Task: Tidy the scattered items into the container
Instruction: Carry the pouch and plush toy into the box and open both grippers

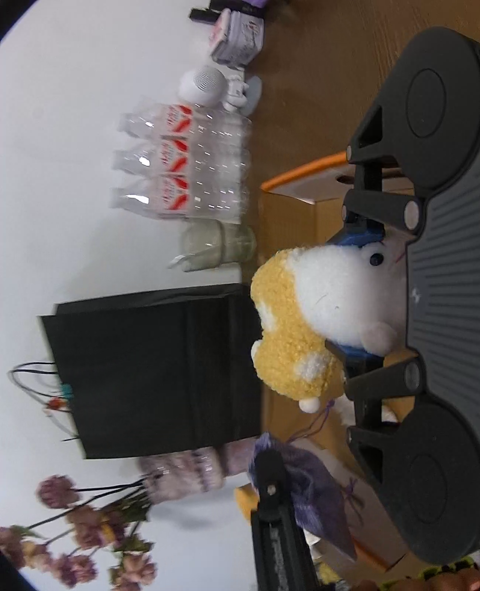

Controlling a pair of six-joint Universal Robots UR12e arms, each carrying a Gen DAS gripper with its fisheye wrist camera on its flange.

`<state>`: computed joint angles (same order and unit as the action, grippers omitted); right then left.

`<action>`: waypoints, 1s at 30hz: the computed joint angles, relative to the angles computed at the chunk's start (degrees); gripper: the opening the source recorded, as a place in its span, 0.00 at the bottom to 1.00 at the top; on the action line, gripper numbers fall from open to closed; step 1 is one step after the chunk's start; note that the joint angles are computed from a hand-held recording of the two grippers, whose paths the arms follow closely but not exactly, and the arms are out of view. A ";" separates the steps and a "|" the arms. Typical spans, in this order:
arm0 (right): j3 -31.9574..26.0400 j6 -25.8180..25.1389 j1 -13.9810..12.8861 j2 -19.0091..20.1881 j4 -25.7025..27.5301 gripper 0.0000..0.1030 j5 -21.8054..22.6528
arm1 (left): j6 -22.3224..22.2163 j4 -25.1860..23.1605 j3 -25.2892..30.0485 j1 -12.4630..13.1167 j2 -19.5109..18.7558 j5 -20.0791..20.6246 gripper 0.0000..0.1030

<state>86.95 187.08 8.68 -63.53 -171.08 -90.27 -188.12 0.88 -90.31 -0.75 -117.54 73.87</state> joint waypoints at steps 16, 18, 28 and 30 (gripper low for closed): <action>-0.95 -2.03 0.28 0.68 7.40 0.55 -1.13 | 7.07 -3.76 -0.21 -1.35 0.16 3.51 0.61; -0.94 -2.18 0.32 0.51 7.35 0.70 -1.34 | 7.46 -3.68 -0.38 -1.45 0.31 3.76 0.78; -1.03 -3.07 0.53 -0.20 7.55 1.00 -2.53 | 6.52 -1.66 -1.25 -1.54 1.55 5.47 1.00; -1.10 -3.57 0.58 -0.39 8.25 1.00 -2.36 | 5.88 -1.99 -1.30 -1.40 1.79 5.29 1.00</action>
<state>85.85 183.51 9.26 -63.92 -162.83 -92.63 -182.24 -1.11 -91.60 -2.15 -115.75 79.16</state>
